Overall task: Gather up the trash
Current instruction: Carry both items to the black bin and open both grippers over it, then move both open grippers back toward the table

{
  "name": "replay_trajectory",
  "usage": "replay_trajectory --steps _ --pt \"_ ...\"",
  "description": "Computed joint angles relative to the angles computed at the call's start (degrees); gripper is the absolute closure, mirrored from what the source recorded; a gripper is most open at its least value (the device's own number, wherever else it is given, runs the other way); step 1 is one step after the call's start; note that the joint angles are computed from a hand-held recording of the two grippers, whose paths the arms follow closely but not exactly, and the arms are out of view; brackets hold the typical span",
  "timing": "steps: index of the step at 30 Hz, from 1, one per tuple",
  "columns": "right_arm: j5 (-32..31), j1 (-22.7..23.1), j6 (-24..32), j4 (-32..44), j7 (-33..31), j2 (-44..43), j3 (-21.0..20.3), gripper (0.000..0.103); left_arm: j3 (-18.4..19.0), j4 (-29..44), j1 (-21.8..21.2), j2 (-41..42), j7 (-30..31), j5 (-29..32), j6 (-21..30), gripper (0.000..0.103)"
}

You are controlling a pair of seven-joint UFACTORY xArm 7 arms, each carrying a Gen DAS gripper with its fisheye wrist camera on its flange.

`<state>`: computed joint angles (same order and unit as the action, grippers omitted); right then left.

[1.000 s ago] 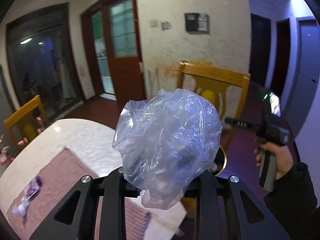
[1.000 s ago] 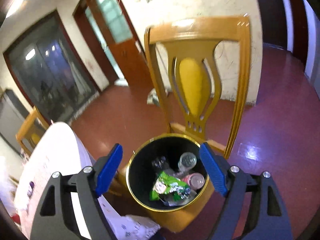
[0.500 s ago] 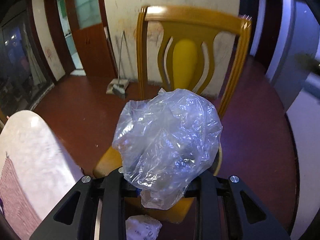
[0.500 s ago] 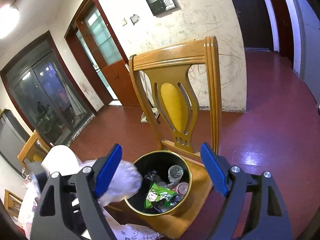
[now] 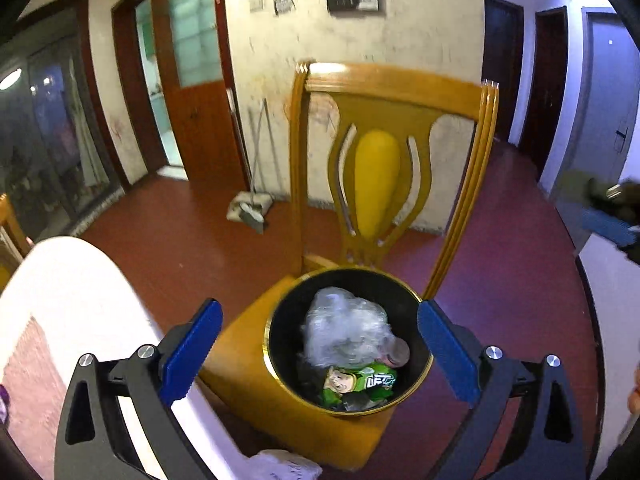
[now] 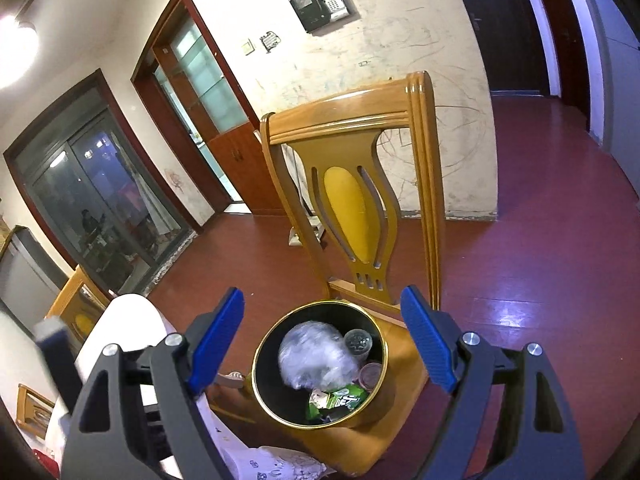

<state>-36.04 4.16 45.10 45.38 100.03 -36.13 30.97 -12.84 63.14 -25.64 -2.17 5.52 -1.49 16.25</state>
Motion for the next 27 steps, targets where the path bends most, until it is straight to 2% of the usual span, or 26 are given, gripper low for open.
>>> replay_trajectory --steps 2,6,10,14,18,22,27 --pt "-0.37 -0.18 -0.36 0.99 -0.04 1.11 0.43 0.022 0.75 -2.08 0.20 -3.51 1.79 -2.10 0.11 0.006" --pt "-1.83 -0.39 -0.91 3.46 0.02 3.80 1.18 0.022 2.47 -5.82 1.21 -10.10 1.62 -4.65 1.22 0.006" --pt "-4.57 -0.01 -0.83 7.56 0.43 8.17 2.42 0.022 3.50 -9.01 3.56 -16.46 -0.05 -3.72 3.27 0.006" --pt "-9.50 1.35 -0.60 14.04 1.16 15.20 4.14 0.022 4.21 -12.98 7.29 -24.43 -2.07 -1.29 4.01 0.006" --pt "-15.20 3.45 0.50 21.99 1.31 23.52 6.24 0.021 6.54 -15.71 9.23 -31.04 -2.14 -0.97 5.55 0.006" --pt "-21.97 7.40 3.79 32.33 -0.30 34.18 8.51 0.021 9.42 -18.05 12.01 -37.15 -1.88 -1.30 7.23 0.006" --pt "-30.46 16.84 8.41 48.65 -5.52 49.44 8.66 0.020 13.25 -20.81 16.24 -43.45 -0.94 -1.47 8.51 0.006"
